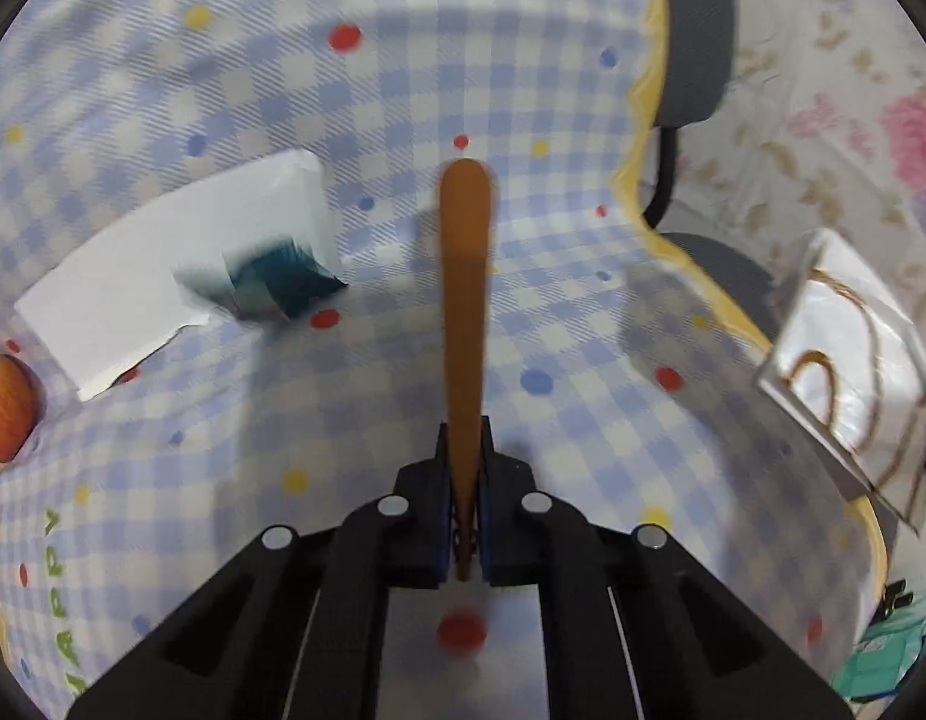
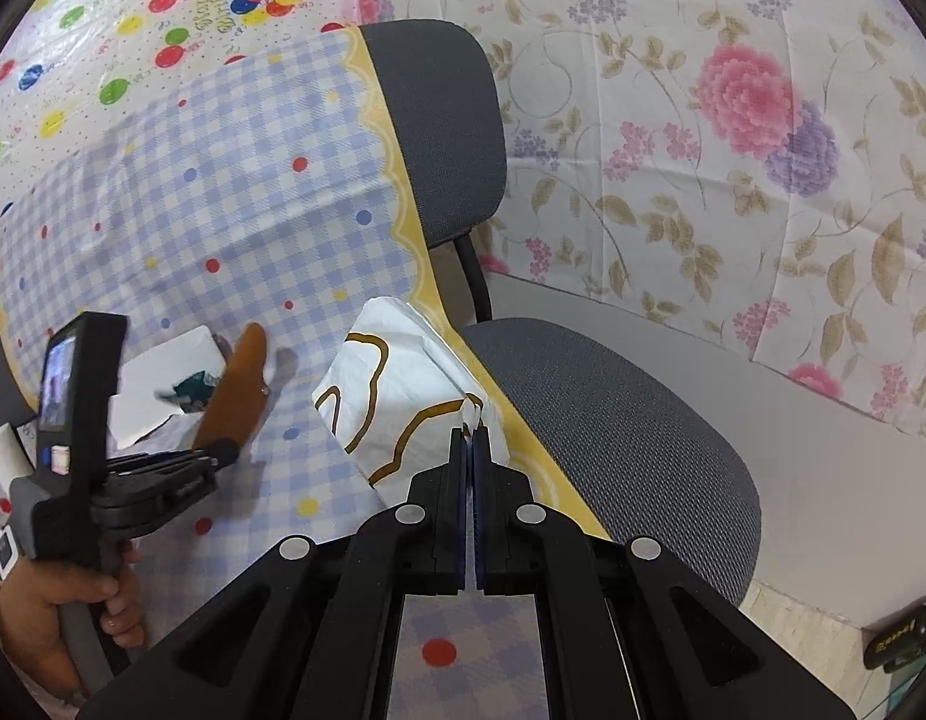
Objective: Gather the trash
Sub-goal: 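Carry the paper wrapper and wooden spatula over the pink trash bin with both tools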
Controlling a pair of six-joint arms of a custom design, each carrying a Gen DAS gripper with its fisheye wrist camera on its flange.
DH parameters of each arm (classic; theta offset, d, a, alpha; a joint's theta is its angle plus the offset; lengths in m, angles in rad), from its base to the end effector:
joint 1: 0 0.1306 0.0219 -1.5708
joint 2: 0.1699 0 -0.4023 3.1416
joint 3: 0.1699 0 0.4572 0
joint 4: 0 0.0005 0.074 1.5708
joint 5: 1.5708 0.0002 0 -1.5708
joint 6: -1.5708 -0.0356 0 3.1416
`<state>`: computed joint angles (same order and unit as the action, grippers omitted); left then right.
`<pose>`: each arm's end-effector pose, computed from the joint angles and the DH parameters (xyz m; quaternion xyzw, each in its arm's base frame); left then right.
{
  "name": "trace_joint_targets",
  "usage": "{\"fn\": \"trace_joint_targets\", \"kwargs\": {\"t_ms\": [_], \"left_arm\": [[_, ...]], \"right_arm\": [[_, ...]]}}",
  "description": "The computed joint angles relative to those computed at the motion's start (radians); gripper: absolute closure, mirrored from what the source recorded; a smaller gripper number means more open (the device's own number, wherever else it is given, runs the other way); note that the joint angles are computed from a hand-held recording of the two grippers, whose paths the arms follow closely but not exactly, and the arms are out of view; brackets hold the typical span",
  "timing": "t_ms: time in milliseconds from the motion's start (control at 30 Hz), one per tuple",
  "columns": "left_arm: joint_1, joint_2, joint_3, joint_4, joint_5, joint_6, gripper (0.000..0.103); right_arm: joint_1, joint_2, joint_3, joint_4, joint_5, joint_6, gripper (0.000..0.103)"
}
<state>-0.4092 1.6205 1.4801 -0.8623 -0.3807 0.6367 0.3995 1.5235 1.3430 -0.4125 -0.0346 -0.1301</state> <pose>0.5736 -0.2349 0.3689 -0.1597 0.9305 0.0199 0.3291 0.5632 0.2386 0.3864 -0.1266 0.8736 0.1376 0.4492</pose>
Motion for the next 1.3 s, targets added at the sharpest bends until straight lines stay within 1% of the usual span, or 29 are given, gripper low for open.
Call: {"fn": "trace_joint_targets", "kwargs": {"t_ms": [33,100,133,200,267,333,367,533,600,733,867,1000,1167,1300], "left_arm": [[-0.008,-0.043,-0.047,0.043,0.003,-0.009,0.099],[-0.026,-0.13,-0.137,0.11,-0.016,-0.035,0.099],[-0.032,-0.169,-0.174,0.135,-0.025,-0.042,0.099],[-0.045,-0.232,-0.227,0.16,-0.044,-0.045,0.099],[-0.06,-0.263,-0.247,0.159,-0.071,-0.051,0.099],[-0.082,-0.279,-0.25,0.137,-0.13,-0.072,0.099],[-0.092,-0.289,-0.255,0.135,-0.144,-0.078,0.099],[-0.125,-0.326,-0.278,0.149,-0.148,-0.105,0.099],[-0.15,-0.349,-0.298,0.159,-0.153,-0.107,0.099],[-0.2,-0.361,-0.315,0.165,-0.173,-0.1,0.099],[-0.241,-0.358,-0.315,0.175,-0.165,-0.091,0.099],[-0.286,-0.338,-0.298,0.206,-0.157,-0.106,0.099],[-0.341,-0.285,-0.257,0.241,-0.131,-0.134,0.099],[-0.377,-0.249,-0.232,0.252,-0.106,-0.154,0.099]], "right_arm": [[0.002,-0.012,-0.012,-0.001,-0.003,0.005,0.101],[0.008,-0.032,-0.033,-0.001,-0.002,0.015,0.101],[0.011,-0.037,-0.038,-0.003,0.0,0.017,0.101],[0.019,-0.044,-0.046,-0.01,-0.004,0.016,0.101],[0.031,-0.047,-0.05,-0.013,-0.002,0.014,0.101],[0.042,-0.051,-0.053,-0.017,0.0,0.014,0.101],[0.049,-0.057,-0.056,-0.018,-0.001,0.013,0.101],[0.072,-0.115,-0.099,-0.01,0.013,0.014,0.101],[0.073,-0.15,-0.13,-0.015,0.001,0.002,0.101],[0.077,-0.243,-0.22,-0.015,-0.001,-0.004,0.101],[0.052,-0.328,-0.285,-0.011,0.044,0.009,0.101],[-0.001,-0.409,-0.333,-0.023,0.096,0.036,0.101],[-0.078,-0.502,-0.4,-0.047,0.163,0.071,0.101],[-0.14,-0.555,-0.443,-0.074,0.186,0.083,0.1]]}}
